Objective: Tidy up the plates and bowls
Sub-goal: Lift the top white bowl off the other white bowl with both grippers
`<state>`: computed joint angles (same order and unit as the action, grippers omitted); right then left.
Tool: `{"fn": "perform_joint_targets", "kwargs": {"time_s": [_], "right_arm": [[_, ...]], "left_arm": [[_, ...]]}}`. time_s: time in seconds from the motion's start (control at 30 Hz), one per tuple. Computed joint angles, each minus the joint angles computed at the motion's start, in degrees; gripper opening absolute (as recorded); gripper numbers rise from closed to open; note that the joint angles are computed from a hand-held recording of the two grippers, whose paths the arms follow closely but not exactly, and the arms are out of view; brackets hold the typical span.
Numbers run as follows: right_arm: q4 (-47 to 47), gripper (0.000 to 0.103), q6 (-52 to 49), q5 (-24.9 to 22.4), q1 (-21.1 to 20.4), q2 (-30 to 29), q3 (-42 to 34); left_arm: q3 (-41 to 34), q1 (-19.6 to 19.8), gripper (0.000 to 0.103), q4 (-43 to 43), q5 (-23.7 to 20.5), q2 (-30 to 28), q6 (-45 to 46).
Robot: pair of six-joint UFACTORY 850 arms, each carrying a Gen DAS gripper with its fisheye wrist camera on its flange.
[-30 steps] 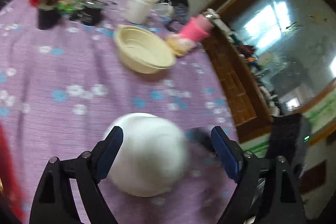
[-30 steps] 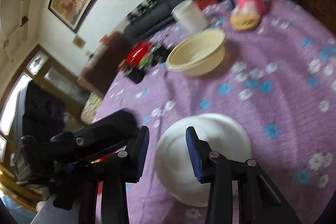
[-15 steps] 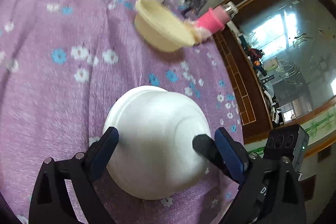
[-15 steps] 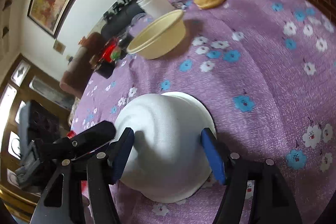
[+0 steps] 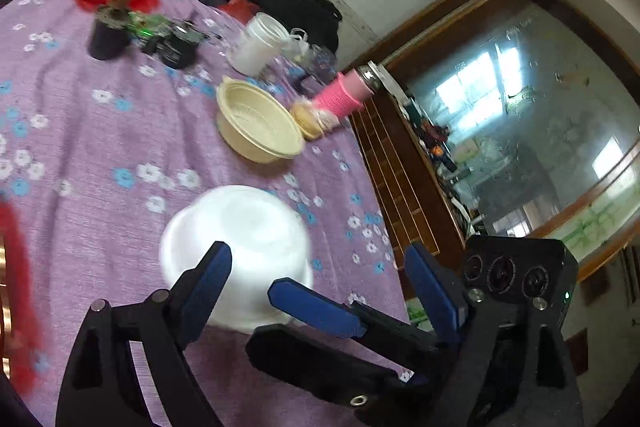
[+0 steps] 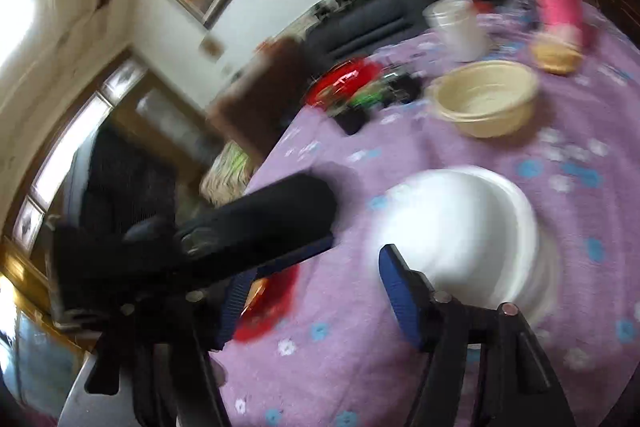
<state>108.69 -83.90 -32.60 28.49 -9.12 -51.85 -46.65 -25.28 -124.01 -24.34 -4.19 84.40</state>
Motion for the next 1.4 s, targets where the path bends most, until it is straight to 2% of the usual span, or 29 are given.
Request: {"fn": "perform_joint_targets", "kwargs": {"time_s": [0.13, 0.23, 0.33, 0.37, 0.47, 0.53, 0.6, 0.7, 0.8, 0.97, 1.1, 1.17, 1.2, 1.27, 1.3, 1.33, 1.37, 1.4], "right_arm": [[5.15, 0.059, -3.17, -1.18, -0.62, 0.36, 0.81], [12.82, 0.059, -7.68, 3.97, -2.18, 2.16, 3.44], [18.24, 0.059, -8.87, 7.77, -5.46, 3.11, 5.48], [19.16, 0.060, -9.10, 10.93, -6.23, 2.93, 5.33], [9.50, 0.061, -0.31, 14.74, -7.77, 0.27, 2.86], [0.82, 0.061, 9.10, 13.07, -9.14, -2.87, 0.85], [-4.11, 0.062, 14.83, 7.17, -10.78, -6.27, -0.57], [-0.35, 0.064, 14.40, -0.08, -12.15, -7.50, -0.34], [-1.58, 0.064, 13.77, -3.04, -10.36, -7.31, -1.94], [-6.20, 0.065, 14.86, -3.54, -4.44, -7.97, -6.91], [-11.25, 0.068, 16.72, -6.63, -0.14, -11.08, -11.55], [-13.53, 0.068, 17.72, -10.15, 1.14, -12.91, -12.96], [-12.47, 0.069, 17.35, -9.43, 1.87, -12.99, -12.78], [-11.59, 0.069, 17.09, -12.97, 2.29, -14.95, -13.77], [-11.30, 0.069, 17.37, -13.02, 2.26, -15.54, -14.03], [-10.74, 0.069, 17.50, -11.17, 2.74, -15.53, -13.95], [-10.59, 0.066, 17.45, -8.84, 3.38, -15.41, -13.92], [-10.86, 0.051, 17.34, -7.23, 3.88, -15.19, -13.79]], "left_arm": [[3.62, 1.13, 0.090, -6.15, 4.10, 4.05, 6.38], [5.19, 1.36, 0.091, -9.52, 8.16, 5.99, 10.82], [5.25, 2.02, 0.091, -6.46, 8.01, 4.85, 8.15], [5.02, 2.21, 0.091, -4.50, 7.81, 3.96, 5.92], [4.72, 2.81, 0.091, 2.16, 5.66, 1.56, -1.74], [4.87, 2.83, 0.091, 3.94, 4.43, 0.85, -4.08], [5.22, 2.19, 0.091, 2.77, 5.12, 1.08, -3.00], [6.44, 2.13, 0.091, 1.66, 5.89, 2.92, -1.89], [7.79, 2.51, 0.091, -1.83, 7.08, 5.18, 1.28], [10.01, 3.24, 0.091, -6.03, 9.24, 9.14, 4.98], [12.07, 3.79, 0.091, -8.82, 11.56, 12.16, 8.03], [12.80, 4.04, 0.092, -6.83, 13.26, 13.04, 6.12], [13.50, 4.35, 0.092, -6.48, 13.34, 13.63, 5.93], [14.91, 5.19, 0.092, -6.98, 12.92, 14.76, 6.16], [15.34, 5.63, 0.092, -6.38, 12.57, 15.23, 5.42], [15.94, 6.02, 0.092, -6.05, 12.08, 15.94, 4.94], [16.59, 6.47, 0.092, -5.83, 11.61, 16.84, 4.69], [17.25, 6.85, 0.092, -6.44, 11.52, 17.92, 5.27]]}}
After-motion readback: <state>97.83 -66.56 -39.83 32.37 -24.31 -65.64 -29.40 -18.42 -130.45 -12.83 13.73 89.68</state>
